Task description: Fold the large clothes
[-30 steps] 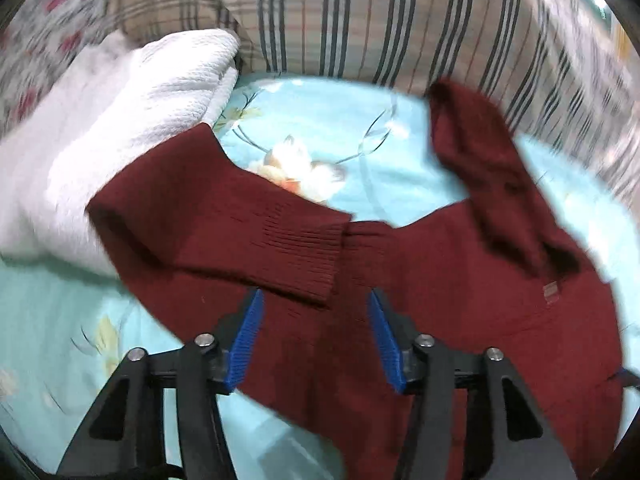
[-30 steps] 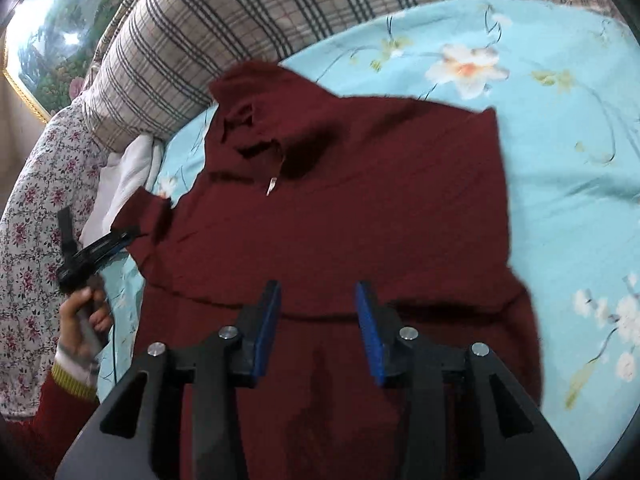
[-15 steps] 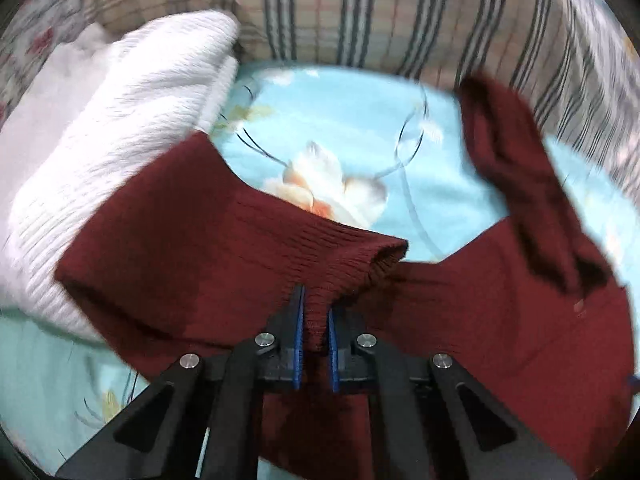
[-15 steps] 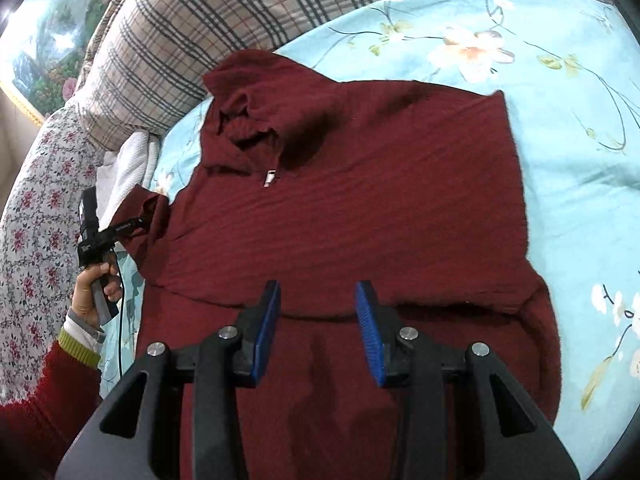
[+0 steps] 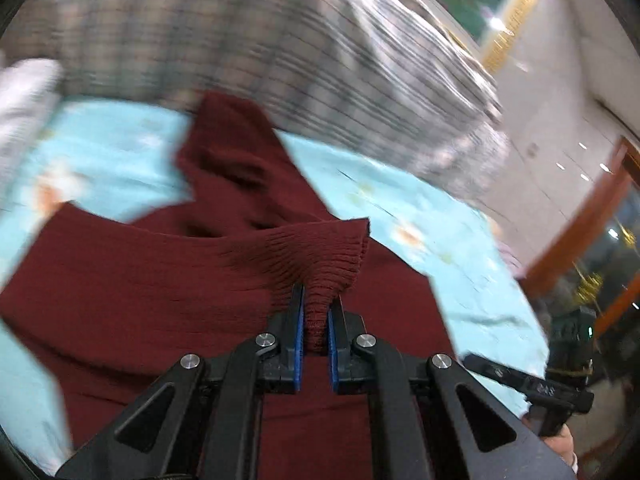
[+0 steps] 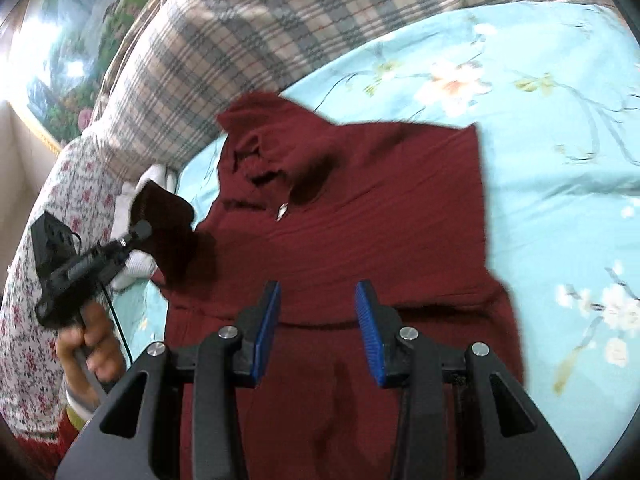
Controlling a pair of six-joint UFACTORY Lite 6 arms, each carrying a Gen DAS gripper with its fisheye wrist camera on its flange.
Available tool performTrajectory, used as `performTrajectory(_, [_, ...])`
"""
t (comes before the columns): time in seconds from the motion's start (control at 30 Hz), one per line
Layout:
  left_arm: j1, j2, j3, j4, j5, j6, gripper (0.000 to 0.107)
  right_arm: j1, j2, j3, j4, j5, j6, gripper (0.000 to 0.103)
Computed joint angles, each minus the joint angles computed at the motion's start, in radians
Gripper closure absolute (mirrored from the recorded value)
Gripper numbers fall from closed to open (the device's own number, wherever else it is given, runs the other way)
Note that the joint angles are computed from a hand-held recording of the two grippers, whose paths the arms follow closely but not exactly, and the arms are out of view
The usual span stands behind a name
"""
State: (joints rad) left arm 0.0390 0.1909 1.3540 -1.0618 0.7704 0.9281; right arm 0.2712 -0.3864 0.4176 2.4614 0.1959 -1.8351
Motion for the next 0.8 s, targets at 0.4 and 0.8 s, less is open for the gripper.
performTrajectory(0.4, [-0.398, 0.376, 0.139, 0.048, -0.204, -0.151, 0.093, -0.211, -0.041, -0.089, -0.297, 0.093, 0.232, 0.063])
performTrajectory(0.8, [0.06, -0.184, -0.382, 0.083, -0.225, 0.019, 0.063, -0.086, 0.45, 0.243, -0.085, 0.163, 0.031, 0.049])
